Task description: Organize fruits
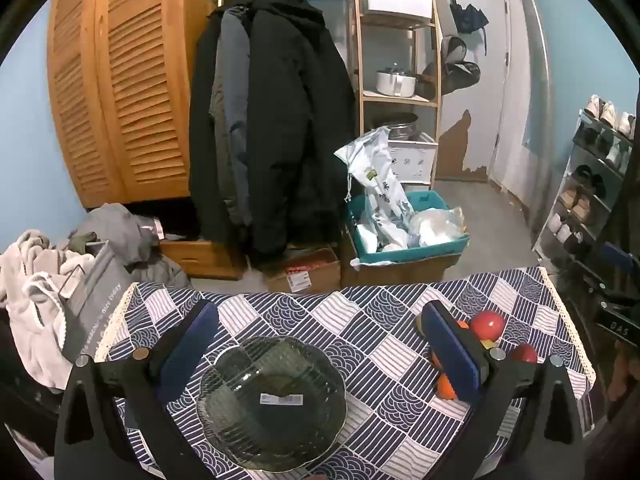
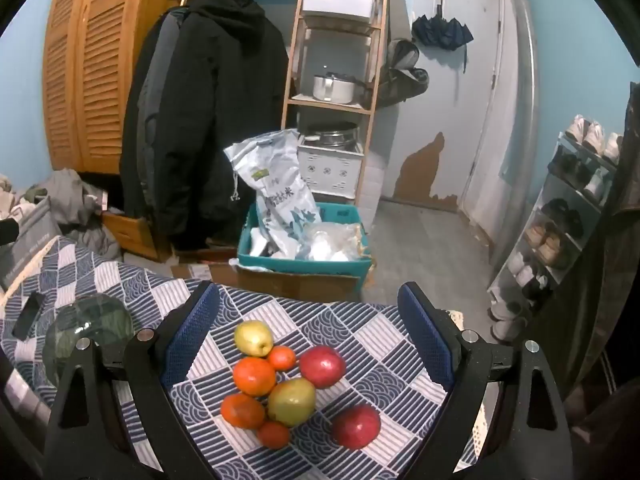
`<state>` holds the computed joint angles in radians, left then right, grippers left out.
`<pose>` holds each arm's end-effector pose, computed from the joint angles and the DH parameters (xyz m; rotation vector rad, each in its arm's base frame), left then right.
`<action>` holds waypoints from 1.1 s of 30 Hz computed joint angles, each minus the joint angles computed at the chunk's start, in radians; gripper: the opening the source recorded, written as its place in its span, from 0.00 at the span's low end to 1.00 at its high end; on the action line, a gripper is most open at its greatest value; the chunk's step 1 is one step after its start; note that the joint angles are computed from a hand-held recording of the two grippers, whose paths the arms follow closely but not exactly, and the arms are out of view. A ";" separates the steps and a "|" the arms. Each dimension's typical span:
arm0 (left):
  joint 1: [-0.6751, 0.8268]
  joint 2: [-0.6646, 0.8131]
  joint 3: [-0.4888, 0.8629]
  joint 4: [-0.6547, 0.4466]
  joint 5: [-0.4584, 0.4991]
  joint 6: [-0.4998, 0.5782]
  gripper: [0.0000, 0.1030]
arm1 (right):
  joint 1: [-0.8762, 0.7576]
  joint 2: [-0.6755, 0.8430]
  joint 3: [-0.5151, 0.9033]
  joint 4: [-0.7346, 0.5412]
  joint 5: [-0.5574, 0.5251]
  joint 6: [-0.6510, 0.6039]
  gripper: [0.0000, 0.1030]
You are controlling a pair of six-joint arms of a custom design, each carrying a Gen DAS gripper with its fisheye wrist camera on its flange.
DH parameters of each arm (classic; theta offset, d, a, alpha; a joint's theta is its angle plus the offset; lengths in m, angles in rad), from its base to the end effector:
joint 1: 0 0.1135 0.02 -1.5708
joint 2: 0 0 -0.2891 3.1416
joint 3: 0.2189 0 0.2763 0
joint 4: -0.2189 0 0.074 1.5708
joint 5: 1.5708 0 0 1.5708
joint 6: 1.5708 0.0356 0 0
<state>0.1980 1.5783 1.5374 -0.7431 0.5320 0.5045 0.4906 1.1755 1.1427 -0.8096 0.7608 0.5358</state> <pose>0.3646 0.0547 0.3776 0.5877 2.1582 -0.2512 0.2291 0.0945 0.3570 0.3740 2.1292 -0.3445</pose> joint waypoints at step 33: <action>-0.017 -0.007 -0.010 0.004 -0.023 -0.006 0.99 | 0.009 0.012 0.003 0.004 0.005 0.008 0.87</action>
<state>0.1814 1.5714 1.5279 -0.7395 0.5088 0.4988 0.4996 1.1871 1.1457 -0.8053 0.7654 0.5437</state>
